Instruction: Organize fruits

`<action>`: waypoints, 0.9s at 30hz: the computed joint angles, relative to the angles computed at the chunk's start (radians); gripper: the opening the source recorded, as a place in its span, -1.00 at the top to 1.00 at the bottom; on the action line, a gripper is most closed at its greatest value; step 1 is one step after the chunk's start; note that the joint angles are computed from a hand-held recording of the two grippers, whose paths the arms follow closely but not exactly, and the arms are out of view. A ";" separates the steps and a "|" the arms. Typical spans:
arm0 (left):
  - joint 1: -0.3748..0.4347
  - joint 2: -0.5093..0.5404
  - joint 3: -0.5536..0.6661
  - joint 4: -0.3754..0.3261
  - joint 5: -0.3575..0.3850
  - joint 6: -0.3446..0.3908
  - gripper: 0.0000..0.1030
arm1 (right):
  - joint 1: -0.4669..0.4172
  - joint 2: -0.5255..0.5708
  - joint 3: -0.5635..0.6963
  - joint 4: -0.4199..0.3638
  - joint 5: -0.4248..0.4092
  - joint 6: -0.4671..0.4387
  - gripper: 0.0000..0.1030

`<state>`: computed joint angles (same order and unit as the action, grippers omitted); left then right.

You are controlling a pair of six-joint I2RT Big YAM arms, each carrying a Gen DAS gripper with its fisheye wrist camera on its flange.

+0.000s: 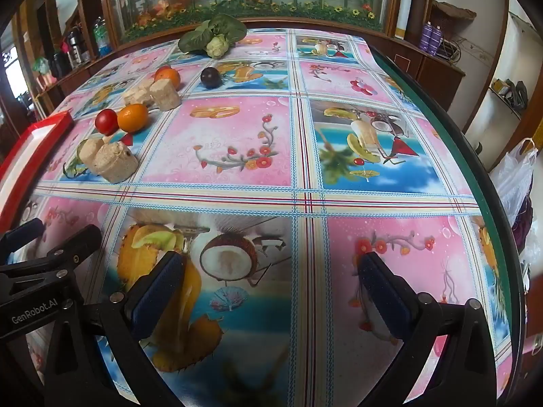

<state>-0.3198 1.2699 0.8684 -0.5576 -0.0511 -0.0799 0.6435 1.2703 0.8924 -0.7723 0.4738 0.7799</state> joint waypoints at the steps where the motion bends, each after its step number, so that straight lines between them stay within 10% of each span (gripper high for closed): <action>1: 0.000 0.000 0.000 0.000 0.001 0.000 -1.00 | 0.000 -0.001 0.000 0.001 0.001 0.000 -1.00; 27: 0.096 -0.039 0.057 -0.096 0.047 0.027 -1.00 | 0.030 -0.015 0.098 -0.063 -0.008 0.039 -1.00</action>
<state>-0.2235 1.2310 0.9250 -0.6541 -0.0039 -0.0530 0.6739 1.2556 0.9906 -0.8354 0.4654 0.8185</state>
